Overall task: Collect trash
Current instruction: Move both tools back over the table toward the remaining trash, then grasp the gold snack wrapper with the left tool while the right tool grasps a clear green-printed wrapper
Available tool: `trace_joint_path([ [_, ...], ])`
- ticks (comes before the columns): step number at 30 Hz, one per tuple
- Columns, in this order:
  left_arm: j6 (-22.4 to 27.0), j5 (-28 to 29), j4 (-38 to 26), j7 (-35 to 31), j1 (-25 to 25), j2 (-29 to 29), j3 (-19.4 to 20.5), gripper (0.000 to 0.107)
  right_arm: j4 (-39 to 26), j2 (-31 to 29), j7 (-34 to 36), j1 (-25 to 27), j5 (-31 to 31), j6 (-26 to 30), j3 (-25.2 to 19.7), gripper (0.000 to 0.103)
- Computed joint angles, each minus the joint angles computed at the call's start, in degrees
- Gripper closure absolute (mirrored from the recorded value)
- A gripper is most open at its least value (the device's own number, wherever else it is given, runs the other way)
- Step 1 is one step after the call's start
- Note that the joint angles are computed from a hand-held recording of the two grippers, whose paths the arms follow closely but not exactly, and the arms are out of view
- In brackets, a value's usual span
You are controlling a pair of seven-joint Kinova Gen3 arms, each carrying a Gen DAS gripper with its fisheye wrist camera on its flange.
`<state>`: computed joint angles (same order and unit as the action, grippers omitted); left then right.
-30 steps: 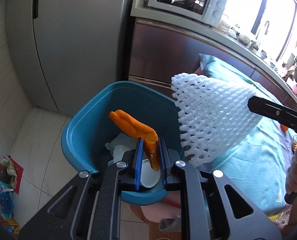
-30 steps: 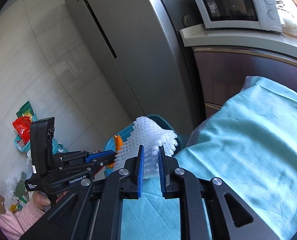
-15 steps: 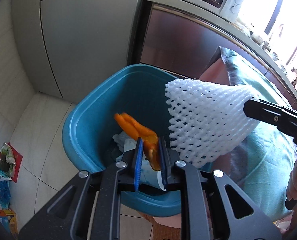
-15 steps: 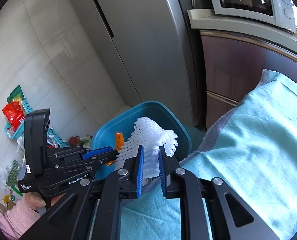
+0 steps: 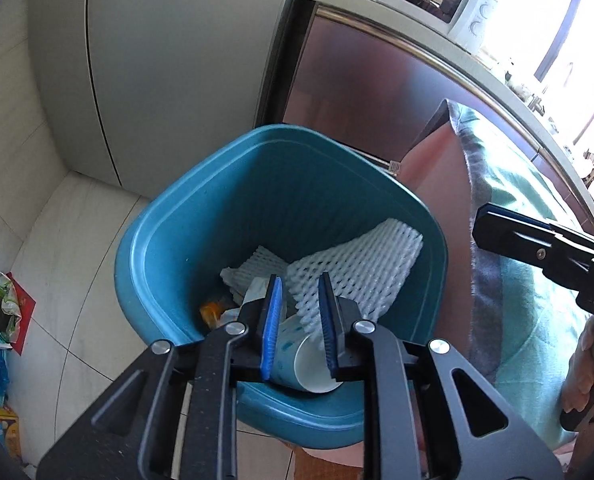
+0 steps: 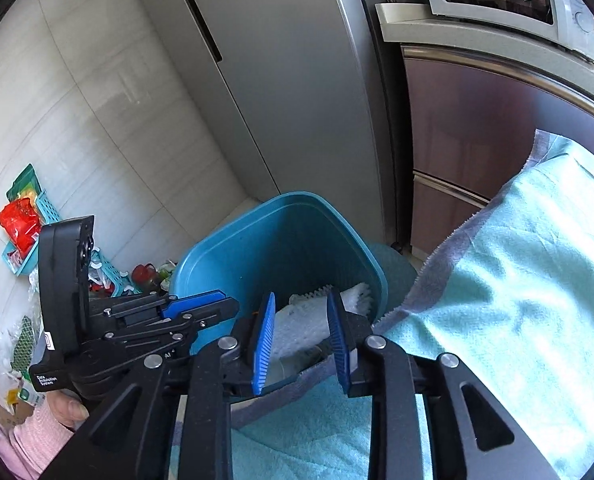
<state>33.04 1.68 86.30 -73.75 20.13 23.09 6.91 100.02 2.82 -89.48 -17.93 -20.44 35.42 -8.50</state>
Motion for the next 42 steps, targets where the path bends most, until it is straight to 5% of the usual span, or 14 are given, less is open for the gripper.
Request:
trace_joint_path([
  [10,-4.23,-4.10,2.50,3.11,4.03,-4.33,-0.66,0.070,6.64,-7.10,8.10,1.45,-7.60,-1.77,2.57,0.077],
  [17,-6.45,-3.18,2.59,-0.65,5.18,-6.13,2.95,0.066,14.35,-17.00,12.80,0.79,-11.99,-2.67,8.11,0.067],
  [27,-6.58,2.18,-1.13,-11.75,8.42,-4.79,9.16,0.056,23.44,-35.95,-3.27,10.85,1.96,2.12,7.97,0.065],
  [35,-1.18,5.65,-10.63,-19.17,14.56,1.70,12.09,0.056,25.93,-48.14,-11.04,19.81,12.01,10.30,13.81,0.065],
  [42,6.40,6.31,-23.14,-21.86,22.57,9.55,11.76,0.051,26.00,-51.91,-11.35,24.44,19.34,12.91,22.29,0.062],
])
